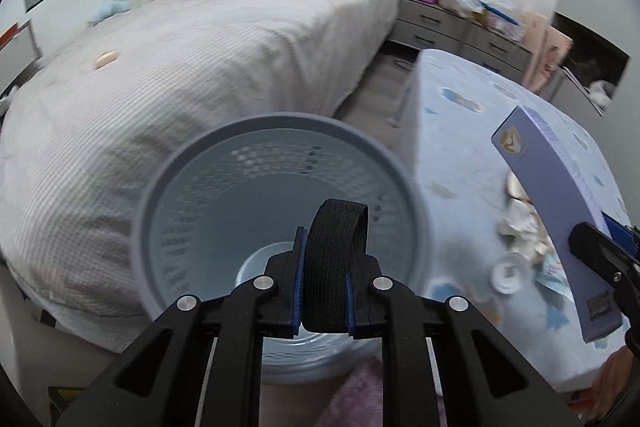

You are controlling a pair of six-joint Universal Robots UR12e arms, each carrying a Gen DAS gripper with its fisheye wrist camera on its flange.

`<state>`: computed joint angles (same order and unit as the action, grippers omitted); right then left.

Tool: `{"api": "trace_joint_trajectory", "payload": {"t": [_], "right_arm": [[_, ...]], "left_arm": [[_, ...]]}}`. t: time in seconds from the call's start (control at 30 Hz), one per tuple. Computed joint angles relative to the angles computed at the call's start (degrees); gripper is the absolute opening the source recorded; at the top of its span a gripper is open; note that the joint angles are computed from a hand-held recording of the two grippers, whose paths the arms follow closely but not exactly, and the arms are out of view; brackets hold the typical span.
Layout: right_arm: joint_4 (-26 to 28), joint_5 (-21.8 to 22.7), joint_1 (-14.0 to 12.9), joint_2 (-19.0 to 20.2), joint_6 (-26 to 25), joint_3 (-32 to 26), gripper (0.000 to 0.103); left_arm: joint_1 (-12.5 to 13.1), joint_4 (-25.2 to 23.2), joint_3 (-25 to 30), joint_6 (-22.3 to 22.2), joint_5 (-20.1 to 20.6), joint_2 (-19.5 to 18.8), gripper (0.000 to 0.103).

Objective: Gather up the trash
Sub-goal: 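Carry both items over the grey basket and open both tools to drop them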

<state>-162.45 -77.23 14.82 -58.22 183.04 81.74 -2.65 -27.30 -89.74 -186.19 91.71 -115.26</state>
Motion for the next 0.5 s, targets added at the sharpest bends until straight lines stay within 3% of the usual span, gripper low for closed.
{"api": "trace_joint_trajectory", "payload": {"t": [0.2,0.5], "right_arm": [[5.79,5.22,1.37,4.54,-2.57,-7.29,0.043],[12.73,7.37,2.71,8.74,-5.23,-14.18,0.043]], "left_arm": [[1.29,-1.26,0.39,-2.19,4.39,-0.58,0.015],[2.42,-2.46,2.11,-2.79,6.31,-2.43,0.015]]}}
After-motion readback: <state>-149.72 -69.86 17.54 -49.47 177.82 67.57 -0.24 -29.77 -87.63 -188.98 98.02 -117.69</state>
